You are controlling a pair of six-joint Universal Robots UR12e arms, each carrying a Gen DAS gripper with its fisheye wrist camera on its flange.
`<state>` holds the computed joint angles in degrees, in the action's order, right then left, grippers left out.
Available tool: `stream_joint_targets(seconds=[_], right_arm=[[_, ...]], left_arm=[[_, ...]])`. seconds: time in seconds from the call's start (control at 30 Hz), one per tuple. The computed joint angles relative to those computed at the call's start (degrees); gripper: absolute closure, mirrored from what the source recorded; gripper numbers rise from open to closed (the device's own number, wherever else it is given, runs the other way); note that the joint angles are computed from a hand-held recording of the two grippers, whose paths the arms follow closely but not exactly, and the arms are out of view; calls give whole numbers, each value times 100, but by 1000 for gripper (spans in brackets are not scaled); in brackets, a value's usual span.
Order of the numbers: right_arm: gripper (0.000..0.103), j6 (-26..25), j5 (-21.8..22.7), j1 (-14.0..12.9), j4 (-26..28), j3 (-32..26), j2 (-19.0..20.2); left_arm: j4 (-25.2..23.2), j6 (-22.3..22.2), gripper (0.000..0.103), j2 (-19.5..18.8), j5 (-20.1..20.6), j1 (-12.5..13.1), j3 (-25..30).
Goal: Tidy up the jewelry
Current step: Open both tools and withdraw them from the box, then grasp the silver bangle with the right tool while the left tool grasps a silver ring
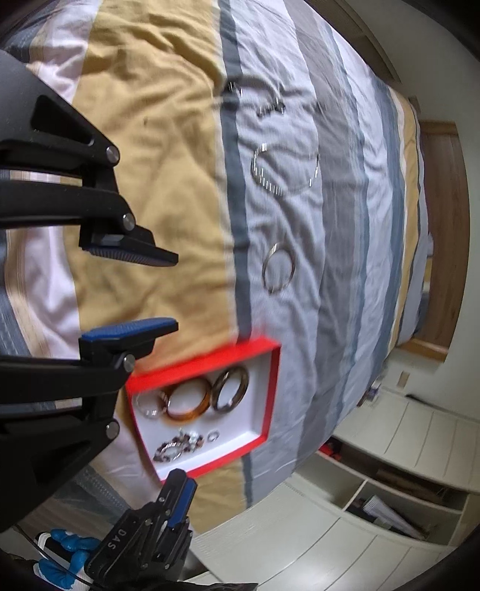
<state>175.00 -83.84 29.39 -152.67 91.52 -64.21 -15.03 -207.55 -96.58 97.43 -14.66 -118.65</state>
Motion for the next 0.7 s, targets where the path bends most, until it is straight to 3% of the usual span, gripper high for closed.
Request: stream_joint_targets(seconds=[0.37,0.7], right_arm=[[80,-198,202,350,284,-670,399],[78,3,398,475,519,-1531,1033]], left_arm=[[123,-174,76,514,91,742,-706],[690,-6,74,461,-247,1535,-1031]])
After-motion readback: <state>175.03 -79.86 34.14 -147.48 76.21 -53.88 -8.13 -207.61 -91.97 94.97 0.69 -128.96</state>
